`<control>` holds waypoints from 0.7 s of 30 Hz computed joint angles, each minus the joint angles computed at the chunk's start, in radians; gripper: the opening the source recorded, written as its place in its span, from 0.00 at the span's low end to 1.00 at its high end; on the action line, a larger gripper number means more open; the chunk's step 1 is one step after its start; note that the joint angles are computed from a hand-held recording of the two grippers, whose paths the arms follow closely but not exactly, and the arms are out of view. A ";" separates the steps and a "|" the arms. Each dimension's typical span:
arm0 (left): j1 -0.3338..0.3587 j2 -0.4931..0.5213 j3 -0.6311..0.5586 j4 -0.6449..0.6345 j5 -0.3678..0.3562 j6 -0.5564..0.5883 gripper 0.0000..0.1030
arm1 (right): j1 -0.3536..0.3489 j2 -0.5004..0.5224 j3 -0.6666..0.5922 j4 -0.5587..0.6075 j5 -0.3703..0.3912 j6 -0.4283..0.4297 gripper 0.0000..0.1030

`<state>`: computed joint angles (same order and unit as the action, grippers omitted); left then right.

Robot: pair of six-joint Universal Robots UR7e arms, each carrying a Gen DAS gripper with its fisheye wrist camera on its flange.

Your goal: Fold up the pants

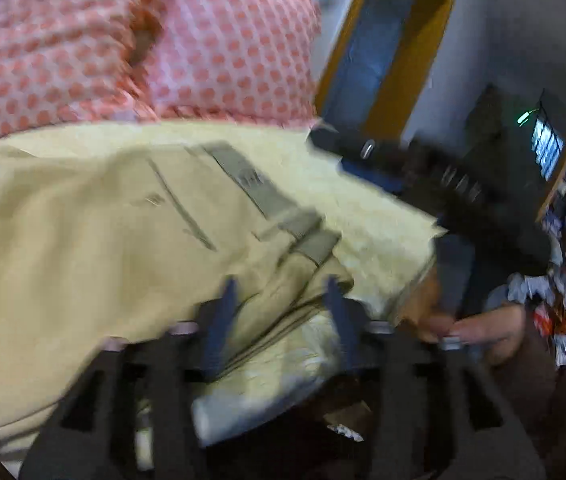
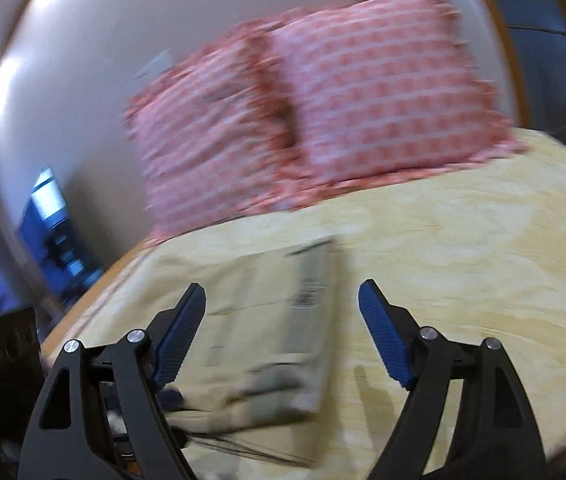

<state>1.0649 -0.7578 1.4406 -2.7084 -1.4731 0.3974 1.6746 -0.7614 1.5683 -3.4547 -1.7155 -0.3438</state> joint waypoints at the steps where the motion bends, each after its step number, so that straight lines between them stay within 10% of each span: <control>1: 0.003 -0.024 0.021 -0.044 0.002 -0.001 0.62 | 0.006 0.013 -0.024 0.044 0.005 -0.013 0.78; 8: 0.028 -0.030 -0.017 -0.109 0.272 -0.110 0.71 | 0.029 0.097 -0.182 0.360 -0.153 0.015 0.79; 13: 0.046 -0.051 -0.031 0.051 0.238 -0.137 0.69 | 0.071 0.092 -0.174 0.417 -0.302 -0.087 0.78; 16: 0.084 -0.055 -0.128 0.125 0.141 -0.208 0.69 | 0.050 0.072 -0.208 0.434 -0.242 -0.060 0.78; 21: 0.125 0.038 -0.386 0.227 0.226 -0.225 0.70 | -0.010 0.145 -0.456 0.608 -0.184 0.019 0.77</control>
<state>1.1902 -0.7195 1.0550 -2.4810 -1.2467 0.1722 1.6649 -0.6161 1.1122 -2.8470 -1.8997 -0.3249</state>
